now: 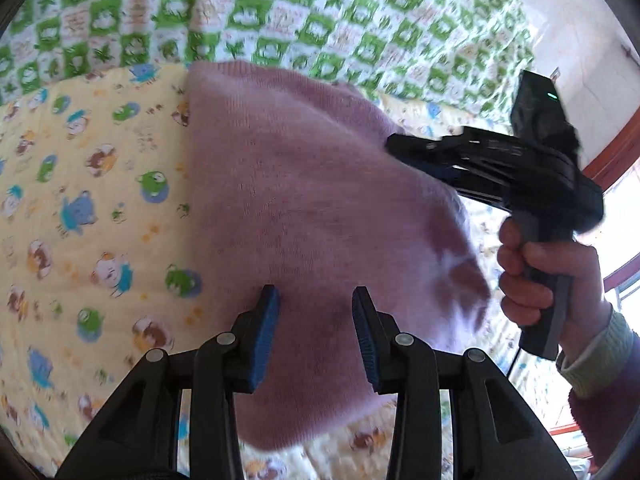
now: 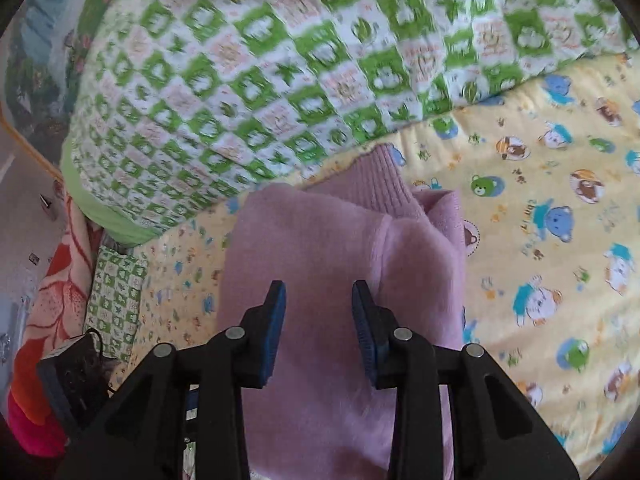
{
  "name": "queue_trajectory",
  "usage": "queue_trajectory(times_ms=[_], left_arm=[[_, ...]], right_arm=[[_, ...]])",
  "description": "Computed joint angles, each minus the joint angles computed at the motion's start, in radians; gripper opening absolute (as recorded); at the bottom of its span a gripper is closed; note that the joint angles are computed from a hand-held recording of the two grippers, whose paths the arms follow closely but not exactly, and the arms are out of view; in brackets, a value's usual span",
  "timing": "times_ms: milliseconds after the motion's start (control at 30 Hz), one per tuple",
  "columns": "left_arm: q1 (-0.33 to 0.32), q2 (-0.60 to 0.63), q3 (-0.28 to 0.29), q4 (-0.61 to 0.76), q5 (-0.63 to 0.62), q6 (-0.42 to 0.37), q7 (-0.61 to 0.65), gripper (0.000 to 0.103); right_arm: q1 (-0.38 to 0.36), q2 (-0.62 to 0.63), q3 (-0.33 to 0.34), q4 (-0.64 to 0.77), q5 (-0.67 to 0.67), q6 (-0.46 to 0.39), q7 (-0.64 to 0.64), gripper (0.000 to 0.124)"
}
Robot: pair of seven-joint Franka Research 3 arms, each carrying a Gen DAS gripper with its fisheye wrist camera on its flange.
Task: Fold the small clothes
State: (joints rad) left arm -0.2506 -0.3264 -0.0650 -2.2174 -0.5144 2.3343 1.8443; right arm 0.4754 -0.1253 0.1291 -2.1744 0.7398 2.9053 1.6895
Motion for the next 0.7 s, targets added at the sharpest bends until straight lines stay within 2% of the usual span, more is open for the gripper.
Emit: queue_trajectory(times_ms=[33,67,167,300,367,400,433,500,600,667,700], left_arm=[[0.000,0.015,-0.003,0.006,0.004,0.001,-0.002,0.038],[0.002,0.026,-0.006,0.010,0.009,0.006,-0.004,0.038],[0.004,0.034,-0.012,0.010,0.015,0.016,-0.004,0.038],[0.008,0.022,0.001,0.024,-0.020,-0.006,-0.005,0.041],[0.019,0.012,0.005,0.024,-0.024,0.002,-0.023,0.059],[0.030,0.007,0.000,0.021,-0.007,0.018,-0.048,0.065],[0.040,0.010,-0.006,0.026,0.015,0.026,-0.079,0.070],[0.045,0.024,0.006,0.038,0.016,0.020,-0.097,0.071],[0.058,0.065,0.014,0.067,0.022,-0.028,-0.124,0.071],[0.065,0.086,0.016,0.076,0.003,-0.051,-0.118,0.071],[0.069,0.091,0.012,0.076,-0.002,-0.053,-0.115,0.071]], right_arm=[[-0.020,0.032,0.001,0.017,-0.056,-0.028,0.046,0.035],[-0.025,0.057,-0.006,0.030,-0.049,-0.043,0.042,0.033],[-0.037,0.100,-0.004,0.040,-0.024,-0.003,0.039,0.012],[-0.047,0.076,0.006,0.017,-0.045,0.048,0.120,0.011],[-0.046,0.029,0.015,-0.021,-0.073,0.083,0.162,0.015],[-0.073,-0.006,0.039,-0.053,-0.161,0.086,0.240,0.016],[-0.065,-0.006,0.030,-0.054,-0.178,0.086,0.256,0.027],[-0.111,-0.096,0.079,-0.140,-0.329,0.101,0.403,0.045],[-0.141,-0.160,0.111,-0.205,-0.426,0.076,0.479,0.049],[-0.131,-0.188,0.110,-0.246,-0.444,0.056,0.501,0.054],[-0.108,-0.187,0.087,-0.251,-0.462,0.067,0.513,0.058]])
